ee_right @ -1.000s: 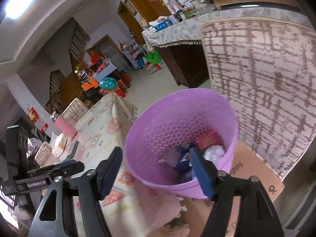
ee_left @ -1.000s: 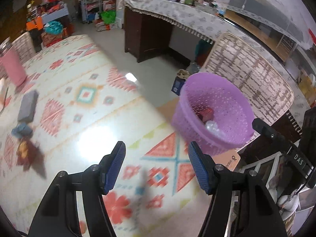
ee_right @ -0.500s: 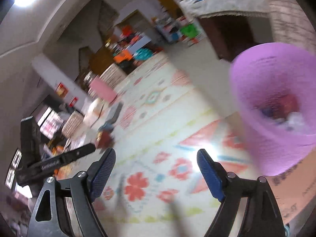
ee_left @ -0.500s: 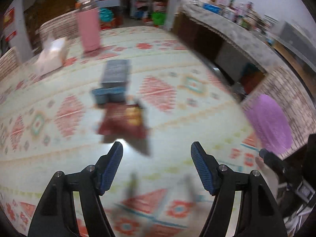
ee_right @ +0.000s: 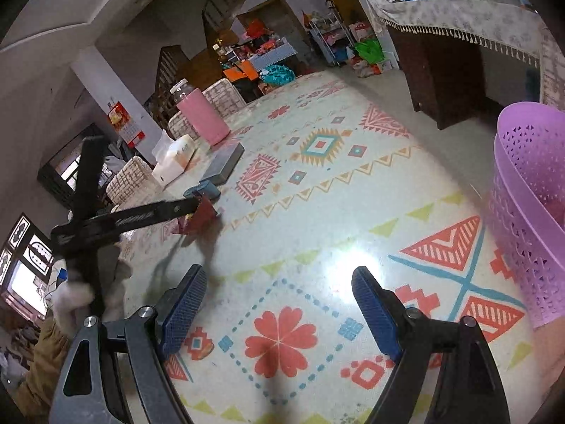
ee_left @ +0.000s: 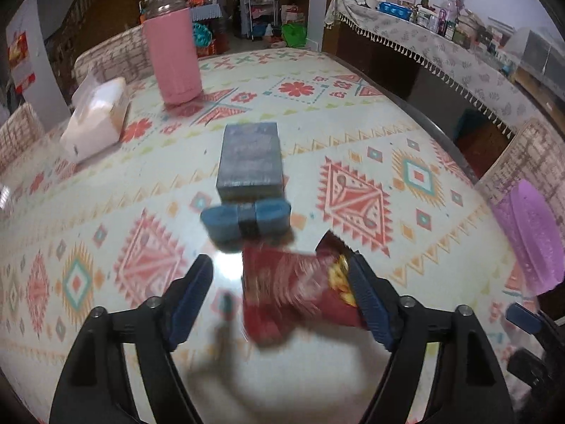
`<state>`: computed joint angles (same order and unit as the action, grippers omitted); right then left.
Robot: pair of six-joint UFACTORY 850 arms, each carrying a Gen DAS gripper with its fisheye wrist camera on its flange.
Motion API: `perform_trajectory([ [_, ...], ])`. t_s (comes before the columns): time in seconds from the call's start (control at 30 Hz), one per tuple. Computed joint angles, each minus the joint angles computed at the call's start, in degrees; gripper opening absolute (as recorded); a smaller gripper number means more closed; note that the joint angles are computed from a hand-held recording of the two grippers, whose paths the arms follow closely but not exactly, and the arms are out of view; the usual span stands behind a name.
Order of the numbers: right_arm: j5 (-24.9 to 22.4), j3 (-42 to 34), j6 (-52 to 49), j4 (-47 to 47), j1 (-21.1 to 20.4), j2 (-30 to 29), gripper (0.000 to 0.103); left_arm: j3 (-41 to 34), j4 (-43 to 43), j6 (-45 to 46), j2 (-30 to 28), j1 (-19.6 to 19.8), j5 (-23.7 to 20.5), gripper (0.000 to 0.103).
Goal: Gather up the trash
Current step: 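Return to the table and grasp the red snack bag with the left gripper, then grasp the grey plastic-wrapped box with the right gripper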
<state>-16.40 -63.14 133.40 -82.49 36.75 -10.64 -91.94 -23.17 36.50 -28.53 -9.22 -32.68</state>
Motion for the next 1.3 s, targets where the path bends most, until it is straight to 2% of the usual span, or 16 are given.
perform_trajectory([
  [0.17,0.75,1.03,5.16,-3.68,-0.44,0.65,0.088,-1.52,0.20,-0.98,-1.74,-0.45,-3.95,0.081],
  [0.3,0.90,1.61,7.39,-5.19,-0.56,1.11,0.088,0.92,3.84,-3.02,-0.26,-1.27,-2.50,0.079],
  [0.4,0.65,1.32,6.68,-4.44,-0.48,0.94,0.088,1.58,1.02,-1.08,0.70,-0.68,-4.46,0.041],
  [0.43,0.61,1.24,6.45,-4.21,-0.49,0.87,0.088,1.79,1.43,-1.74,1.05,-0.64,-4.71,0.039],
  [0.67,-0.36,1.33,5.49,-2.70,-0.29,0.99,0.088,7.43,-4.67,3.86,6.23,1.35,-3.44,0.039],
  [0.87,-1.61,0.43,-0.31,2.91,0.06,0.45,0.088,12.03,-7.03,6.51,10.40,3.29,0.89,0.039],
  [1.07,-3.71,-0.37,-4.73,8.15,0.39,-0.09,0.089,11.51,-7.82,5.33,9.71,6.02,0.74,0.039],
  [1.2,-6.49,-0.64,-4.78,7.91,1.27,-0.11,0.089,10.35,-10.40,5.60,8.60,8.47,-0.49,0.039],
  [1.3,-8.34,-3.19,-14.83,16.62,1.52,-1.66,0.089,9.40,-12.18,5.55,7.92,9.97,-0.96,0.039],
])
